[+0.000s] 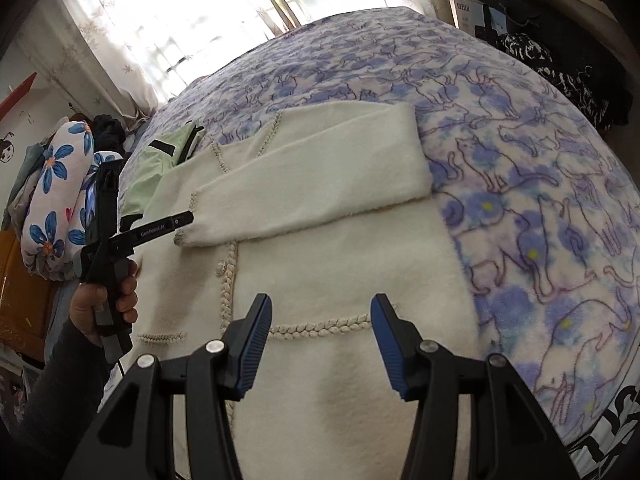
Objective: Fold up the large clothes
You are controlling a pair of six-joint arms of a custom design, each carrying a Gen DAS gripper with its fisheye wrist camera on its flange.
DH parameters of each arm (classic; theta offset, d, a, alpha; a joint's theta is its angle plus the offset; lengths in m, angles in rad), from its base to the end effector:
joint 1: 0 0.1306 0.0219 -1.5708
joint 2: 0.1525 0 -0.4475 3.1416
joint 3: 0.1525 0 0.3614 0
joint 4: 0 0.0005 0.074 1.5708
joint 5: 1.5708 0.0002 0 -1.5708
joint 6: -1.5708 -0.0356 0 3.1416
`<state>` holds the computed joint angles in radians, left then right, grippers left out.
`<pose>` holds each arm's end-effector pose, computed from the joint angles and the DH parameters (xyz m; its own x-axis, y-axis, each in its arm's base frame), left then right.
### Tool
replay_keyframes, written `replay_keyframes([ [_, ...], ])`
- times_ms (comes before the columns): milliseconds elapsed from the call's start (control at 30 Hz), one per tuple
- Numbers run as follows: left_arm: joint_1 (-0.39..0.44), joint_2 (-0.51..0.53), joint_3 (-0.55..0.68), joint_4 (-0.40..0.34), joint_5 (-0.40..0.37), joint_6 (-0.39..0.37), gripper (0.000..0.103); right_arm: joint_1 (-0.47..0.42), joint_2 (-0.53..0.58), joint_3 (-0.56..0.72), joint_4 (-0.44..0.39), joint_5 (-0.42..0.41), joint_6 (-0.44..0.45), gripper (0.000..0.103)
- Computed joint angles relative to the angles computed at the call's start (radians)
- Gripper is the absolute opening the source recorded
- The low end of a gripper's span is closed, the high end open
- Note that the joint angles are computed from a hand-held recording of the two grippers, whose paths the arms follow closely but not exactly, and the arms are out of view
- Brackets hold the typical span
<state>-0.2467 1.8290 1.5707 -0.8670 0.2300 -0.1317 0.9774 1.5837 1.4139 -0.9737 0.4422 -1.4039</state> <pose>0.5765 -0.1541 0.3504 -0.8238 0.3393 -0.4542 0.4451 0.8833 -0.1474 0.2902 0.4021 0.4142 -0.7256 0.5180 -0.4529 0.3938 0.8524 0.3439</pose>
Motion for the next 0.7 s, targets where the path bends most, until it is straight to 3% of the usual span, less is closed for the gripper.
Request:
replay_keyframes([
  [200, 0.041, 0.043, 0.008, 0.043, 0.048, 0.121, 0.065, -0.06, 0.011, 0.017, 0.036, -0.031, -0.016, 0.053],
  [367, 0.036, 0.111, 0.091, 0.01, 0.058, 0.126, 0.065, -0.188, 0.037, 0.038, 0.024, -0.042, 0.065, 0.053],
  [533, 0.014, 0.156, 0.151, 0.002, 0.036, 0.114, 0.065, -0.377, 0.099, 0.015, 0.029, -0.121, 0.191, 0.053],
  [600, 0.002, 0.166, 0.163, 0.005, 0.021, 0.105, 0.065, -0.433, 0.111, -0.015, 0.068, -0.163, 0.224, 0.053],
  [633, -0.001, 0.168, 0.165, 0.012, 0.022, 0.095, 0.061, -0.459, 0.114, -0.035, 0.101, -0.193, 0.242, 0.053],
  [700, -0.013, 0.172, 0.172, 0.011, -0.016, 0.084, 0.041, -0.498, 0.122, -0.072, 0.172, -0.275, 0.269, 0.053],
])
